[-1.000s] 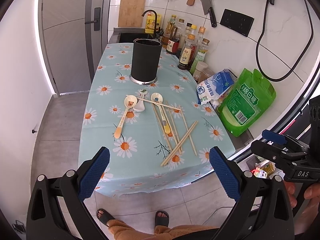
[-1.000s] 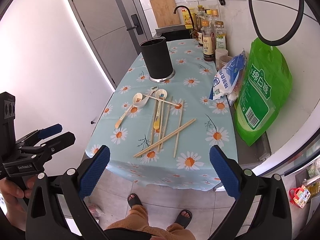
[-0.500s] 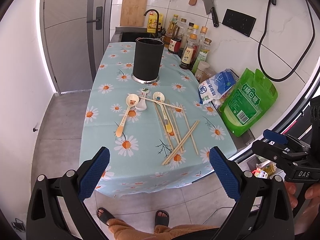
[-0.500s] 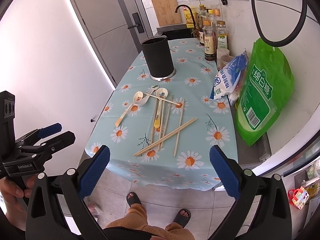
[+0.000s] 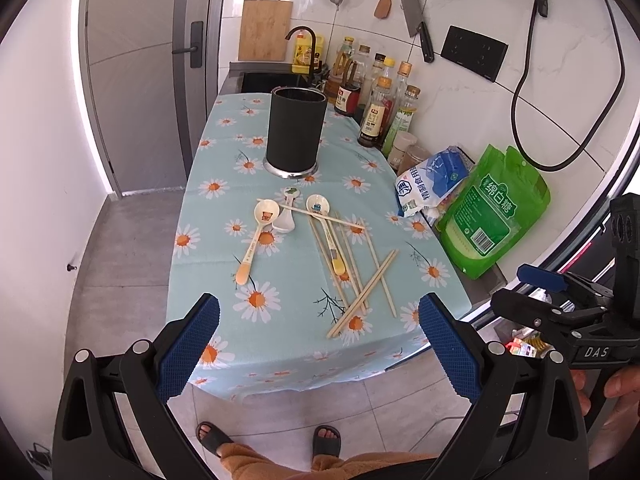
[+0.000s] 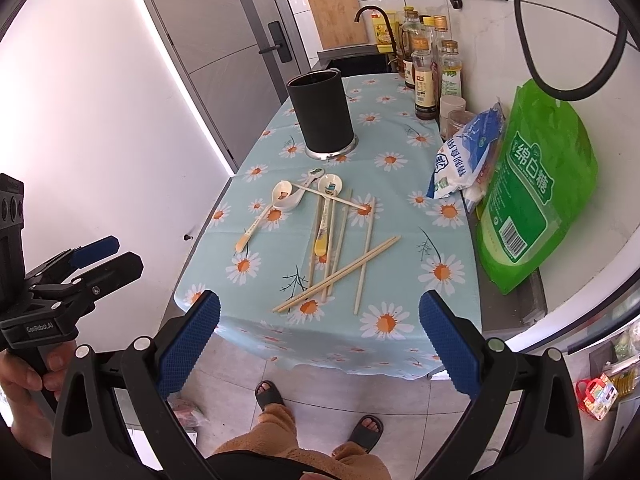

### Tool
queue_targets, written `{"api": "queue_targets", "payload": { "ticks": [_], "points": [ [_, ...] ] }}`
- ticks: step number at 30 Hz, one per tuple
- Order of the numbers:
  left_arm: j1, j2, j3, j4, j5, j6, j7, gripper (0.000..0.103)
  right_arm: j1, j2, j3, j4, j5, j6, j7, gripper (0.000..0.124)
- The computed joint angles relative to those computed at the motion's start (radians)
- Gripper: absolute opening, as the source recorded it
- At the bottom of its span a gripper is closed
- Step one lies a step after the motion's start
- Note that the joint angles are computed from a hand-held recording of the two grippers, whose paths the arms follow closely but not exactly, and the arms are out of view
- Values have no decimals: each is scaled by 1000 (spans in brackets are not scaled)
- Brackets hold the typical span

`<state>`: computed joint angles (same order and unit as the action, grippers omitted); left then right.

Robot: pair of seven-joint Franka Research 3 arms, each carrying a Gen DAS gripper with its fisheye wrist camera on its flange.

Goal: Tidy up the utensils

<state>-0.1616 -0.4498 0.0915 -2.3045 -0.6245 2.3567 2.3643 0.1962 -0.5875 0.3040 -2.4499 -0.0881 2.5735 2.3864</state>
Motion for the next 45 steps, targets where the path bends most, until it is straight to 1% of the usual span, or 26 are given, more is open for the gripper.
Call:
{"api": "queue_targets", "payload": {
  "ticks": [6,12,16,31,40,43,45],
  "points": [
    [9,-3,3,3,7,-15,-9,96,6,6,-2,3,0,10,-6,99],
    [7,-4,-1,-6,12,3,-11,96,7,2,-3,-3,1,8,-12,99],
    [5,-5,5,-4,6,-2,-10,96,6,-6,-2,-12,8,14,-2,99],
    [-1,-12,-1,-16,2,17,-15,96,3,-16,1,-21,10,8,8,99],
    [-3,-5,-10,-14,33,36,-52,96,16,-14,-25,-45,44,41,-17,99],
    [-2,12,-14,-5,42,36,-69,96,32,-12,-53,-76,88,92,-37,99],
    [-4,25,-11,3,37,26,-70,96,36,-1,-65,-88,115,109,-51,99]
  ]
}}
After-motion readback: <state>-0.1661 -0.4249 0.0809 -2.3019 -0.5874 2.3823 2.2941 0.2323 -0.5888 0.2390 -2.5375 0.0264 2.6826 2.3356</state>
